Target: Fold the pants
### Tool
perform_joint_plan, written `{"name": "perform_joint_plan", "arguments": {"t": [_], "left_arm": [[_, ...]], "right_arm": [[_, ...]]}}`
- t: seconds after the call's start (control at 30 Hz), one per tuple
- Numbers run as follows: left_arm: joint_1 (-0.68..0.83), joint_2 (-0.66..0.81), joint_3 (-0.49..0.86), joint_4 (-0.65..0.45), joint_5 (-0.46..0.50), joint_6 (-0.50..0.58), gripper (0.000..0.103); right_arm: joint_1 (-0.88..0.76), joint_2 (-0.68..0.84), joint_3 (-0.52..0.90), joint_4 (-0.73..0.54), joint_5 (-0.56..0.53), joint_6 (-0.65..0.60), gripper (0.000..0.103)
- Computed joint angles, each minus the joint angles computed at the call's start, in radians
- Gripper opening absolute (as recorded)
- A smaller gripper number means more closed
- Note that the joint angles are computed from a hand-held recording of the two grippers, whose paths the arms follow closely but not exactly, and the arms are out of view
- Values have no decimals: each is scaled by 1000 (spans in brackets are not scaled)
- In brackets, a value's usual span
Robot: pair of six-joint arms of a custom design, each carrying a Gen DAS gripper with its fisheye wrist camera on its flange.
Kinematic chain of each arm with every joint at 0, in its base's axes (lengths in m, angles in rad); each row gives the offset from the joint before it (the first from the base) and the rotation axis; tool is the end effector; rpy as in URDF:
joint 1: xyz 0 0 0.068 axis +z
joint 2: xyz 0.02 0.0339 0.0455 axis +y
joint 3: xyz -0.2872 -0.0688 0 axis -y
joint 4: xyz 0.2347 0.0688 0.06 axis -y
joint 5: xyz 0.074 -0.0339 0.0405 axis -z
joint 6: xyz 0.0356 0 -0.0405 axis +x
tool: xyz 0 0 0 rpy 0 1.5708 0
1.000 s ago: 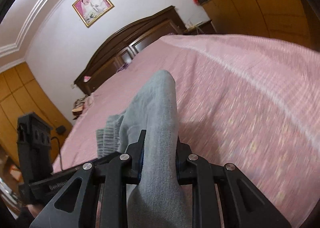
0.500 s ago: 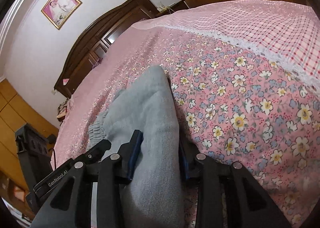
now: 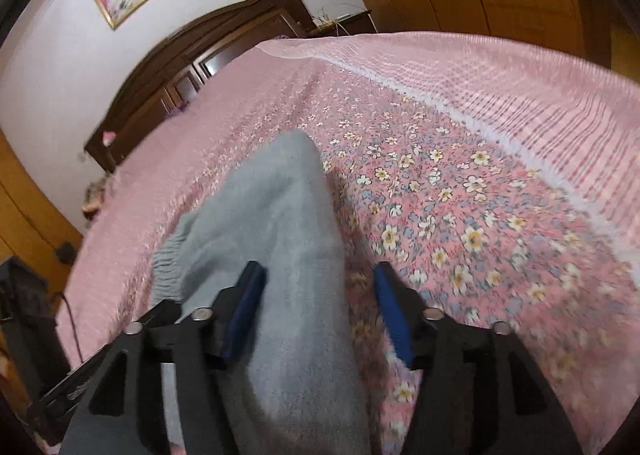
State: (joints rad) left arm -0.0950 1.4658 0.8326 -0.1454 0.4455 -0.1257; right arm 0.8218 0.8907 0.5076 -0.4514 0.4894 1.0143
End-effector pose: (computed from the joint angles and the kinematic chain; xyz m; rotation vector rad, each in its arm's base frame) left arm 0.2874 -0.0428 0.2341 0.1848 2.3321 -0.6316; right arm 0.1146 0.0987 0.2266 0.4413 2.2670 0.3558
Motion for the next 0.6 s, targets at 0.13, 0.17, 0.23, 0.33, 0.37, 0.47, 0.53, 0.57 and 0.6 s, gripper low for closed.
{"name": "perform_joint_plan", "arguments": {"t": [0.13,0.17,0.23,0.33,0.37,0.47,0.53,0.57,0.6], "left_arm": [[10,-162,-123,-10,-69,23,57],[10,-209,-153,-13,-108,22,56],[4,-240,-168,-66,-185,28,55],[49,-299,-194,-121,-138,52,54],[70,-338,-204,-147,-105,68,53],[152,-433,-212,-209,70,138,40],[145,-474,-171,-242,136,174,35],[100,-463,-126,-262,133,194,31],[48,-437,-84,-276,105,209,29]], "right_arm": [[115,61,112,-221,71,107,73],[189,81,147,-315,122,173,73],[277,124,184,-458,177,277,75],[387,117,200,-587,192,388,75],[429,107,203,-626,194,432,75],[527,104,206,-706,236,553,75],[630,151,231,-822,336,735,73],[727,230,274,-973,440,939,68],[775,260,285,-1033,496,1021,58]]}}
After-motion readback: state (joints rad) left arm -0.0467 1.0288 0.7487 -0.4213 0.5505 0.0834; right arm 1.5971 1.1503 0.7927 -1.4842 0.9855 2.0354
